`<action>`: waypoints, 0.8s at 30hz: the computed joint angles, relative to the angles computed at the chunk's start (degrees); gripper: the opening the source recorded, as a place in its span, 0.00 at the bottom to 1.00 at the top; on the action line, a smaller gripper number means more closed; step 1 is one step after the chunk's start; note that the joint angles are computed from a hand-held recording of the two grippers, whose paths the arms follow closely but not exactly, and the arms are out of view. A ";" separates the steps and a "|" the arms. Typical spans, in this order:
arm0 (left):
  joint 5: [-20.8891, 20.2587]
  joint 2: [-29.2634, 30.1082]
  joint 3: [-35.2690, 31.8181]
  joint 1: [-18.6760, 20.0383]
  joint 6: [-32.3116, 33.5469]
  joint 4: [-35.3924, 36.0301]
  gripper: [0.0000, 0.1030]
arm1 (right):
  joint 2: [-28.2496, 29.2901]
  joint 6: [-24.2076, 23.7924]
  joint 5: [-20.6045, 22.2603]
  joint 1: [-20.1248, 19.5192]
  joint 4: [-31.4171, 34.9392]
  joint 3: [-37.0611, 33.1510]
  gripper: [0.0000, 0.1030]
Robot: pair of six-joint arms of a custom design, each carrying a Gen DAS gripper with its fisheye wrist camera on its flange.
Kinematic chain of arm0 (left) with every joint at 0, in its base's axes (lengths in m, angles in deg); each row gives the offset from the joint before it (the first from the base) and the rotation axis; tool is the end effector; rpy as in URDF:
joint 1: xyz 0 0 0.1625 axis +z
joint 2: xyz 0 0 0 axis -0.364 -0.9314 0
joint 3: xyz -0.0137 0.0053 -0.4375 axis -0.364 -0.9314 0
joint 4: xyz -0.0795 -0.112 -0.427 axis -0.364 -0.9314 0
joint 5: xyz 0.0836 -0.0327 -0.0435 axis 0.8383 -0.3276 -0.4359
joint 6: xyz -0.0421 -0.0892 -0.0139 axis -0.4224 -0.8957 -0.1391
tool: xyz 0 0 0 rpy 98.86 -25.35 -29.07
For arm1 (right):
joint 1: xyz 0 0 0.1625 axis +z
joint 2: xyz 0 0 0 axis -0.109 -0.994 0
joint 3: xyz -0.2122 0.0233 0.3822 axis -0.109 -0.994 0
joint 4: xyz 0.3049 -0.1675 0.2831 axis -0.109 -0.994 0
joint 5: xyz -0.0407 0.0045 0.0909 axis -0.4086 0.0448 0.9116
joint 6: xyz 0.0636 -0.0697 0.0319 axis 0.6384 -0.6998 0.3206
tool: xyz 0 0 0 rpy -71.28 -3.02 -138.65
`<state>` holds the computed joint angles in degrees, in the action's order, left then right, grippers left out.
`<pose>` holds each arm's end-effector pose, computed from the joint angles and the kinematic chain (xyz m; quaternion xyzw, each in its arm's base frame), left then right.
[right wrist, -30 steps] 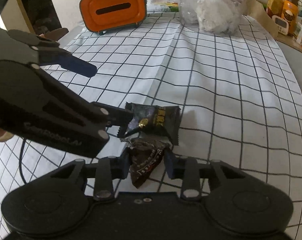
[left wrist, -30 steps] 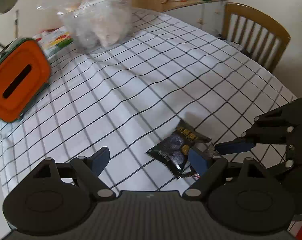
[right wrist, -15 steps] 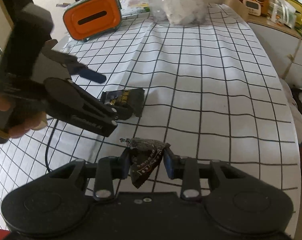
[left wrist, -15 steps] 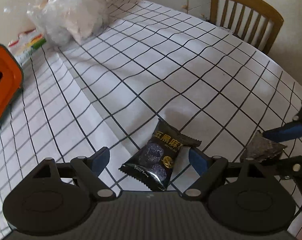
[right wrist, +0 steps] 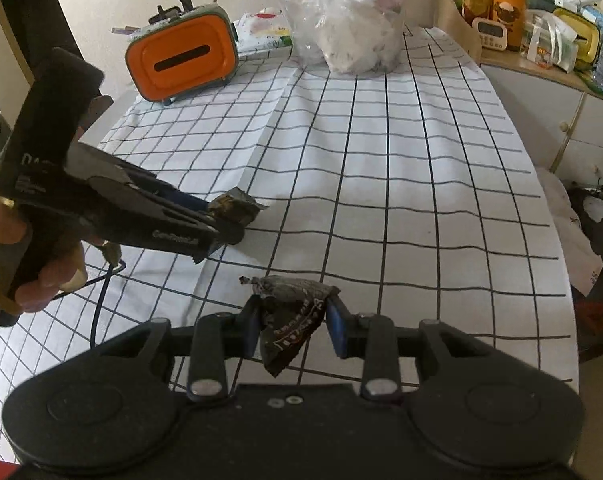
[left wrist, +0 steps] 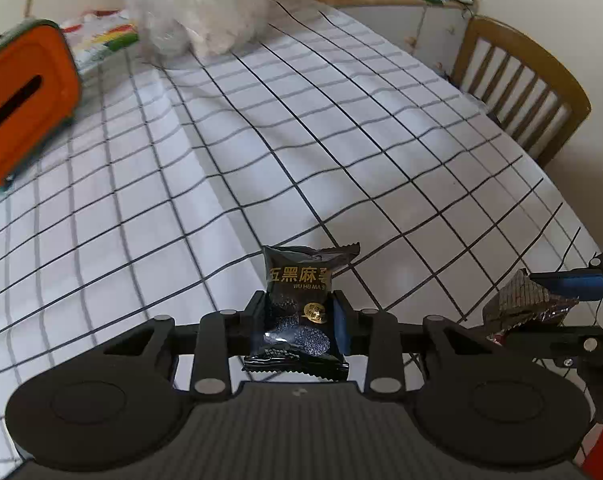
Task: Organize snacks
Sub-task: 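Carry the chocolate bag and black sesame packet into the white box and release both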
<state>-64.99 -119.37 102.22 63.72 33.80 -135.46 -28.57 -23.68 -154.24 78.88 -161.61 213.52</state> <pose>-0.3375 -0.5637 -0.0936 0.3554 0.8880 -0.1164 0.2676 -0.0255 -0.4525 0.2860 0.1626 -0.9129 0.2583 0.2710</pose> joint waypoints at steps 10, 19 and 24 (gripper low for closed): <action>2.63 -6.53 5.84 -5.05 -8.55 3.30 0.32 | -6.38 -0.61 2.91 1.48 4.02 1.35 0.32; 3.76 -13.28 11.66 -11.14 -19.37 8.08 0.32 | -16.44 -1.43 6.72 1.44 12.36 3.73 0.32; 3.86 -16.71 14.77 -15.34 -27.01 12.05 0.32 | -24.15 -3.17 9.61 0.43 19.34 5.55 0.32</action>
<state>-61.13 -136.08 116.99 48.38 6.80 -123.40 -52.73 -26.85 -144.63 79.32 -142.27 219.07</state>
